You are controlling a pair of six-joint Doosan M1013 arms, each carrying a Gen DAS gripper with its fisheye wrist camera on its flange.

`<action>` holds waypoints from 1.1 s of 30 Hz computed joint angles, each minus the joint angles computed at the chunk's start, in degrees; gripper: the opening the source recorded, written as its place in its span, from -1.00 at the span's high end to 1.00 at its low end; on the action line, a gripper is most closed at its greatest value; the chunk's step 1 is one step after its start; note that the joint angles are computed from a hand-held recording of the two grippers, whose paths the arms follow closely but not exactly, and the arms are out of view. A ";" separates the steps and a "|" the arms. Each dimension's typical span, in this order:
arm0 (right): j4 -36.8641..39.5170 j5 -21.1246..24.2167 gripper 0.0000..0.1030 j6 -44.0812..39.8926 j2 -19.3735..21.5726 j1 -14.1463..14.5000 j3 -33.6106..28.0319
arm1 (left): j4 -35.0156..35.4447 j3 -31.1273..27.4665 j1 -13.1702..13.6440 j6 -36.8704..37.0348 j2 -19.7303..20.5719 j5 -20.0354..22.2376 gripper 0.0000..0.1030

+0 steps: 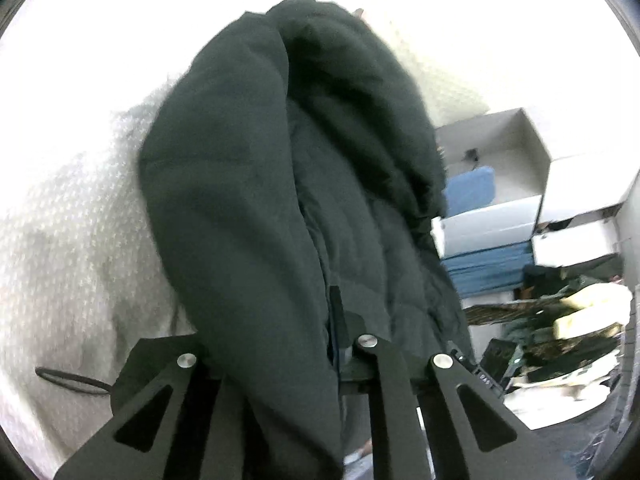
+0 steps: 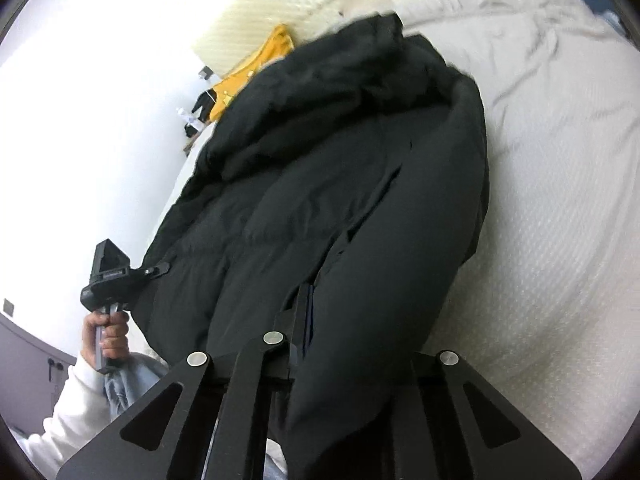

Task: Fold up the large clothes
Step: 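Fold the held hem over the jacket body toward the collar with both grippers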

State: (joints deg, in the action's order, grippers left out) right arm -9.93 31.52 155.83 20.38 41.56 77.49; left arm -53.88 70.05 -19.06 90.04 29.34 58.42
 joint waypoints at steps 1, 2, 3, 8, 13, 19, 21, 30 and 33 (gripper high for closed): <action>-1.82 -1.00 0.87 1.57 -0.70 0.18 0.74 | -0.70 0.56 0.42 0.27 -0.48 0.08 0.86; -4.41 -1.99 0.88 3.99 -1.62 0.41 1.48 | -1.49 1.03 0.81 0.54 -0.96 0.33 0.87; -5.59 -2.67 0.88 5.42 -2.39 0.50 2.27 | -2.55 1.46 1.24 1.13 -1.43 0.77 0.88; -12.72 -4.60 0.90 12.74 -4.70 2.07 3.93 | -6.59 2.80 2.91 5.06 -4.03 1.83 0.91; -21.62 -5.46 0.91 20.79 -6.52 3.74 4.31 | -7.37 3.20 4.46 7.17 -6.46 4.14 0.93; -23.89 -3.64 0.90 23.87 -8.98 6.41 4.48 | -8.06 6.07 6.16 7.16 -10.70 6.06 0.93; -23.99 -2.21 0.90 24.43 -9.63 7.51 4.32 | -7.40 7.17 6.69 5.75 -12.33 7.21 0.92; -22.56 3.28 0.90 25.52 -11.82 12.70 2.93 | -3.19 11.40 7.85 2.30 -19.62 10.75 0.92; -24.40 3.72 0.90 29.14 -12.83 13.50 3.81 | -2.82 12.43 8.18 2.14 -21.94 11.40 0.92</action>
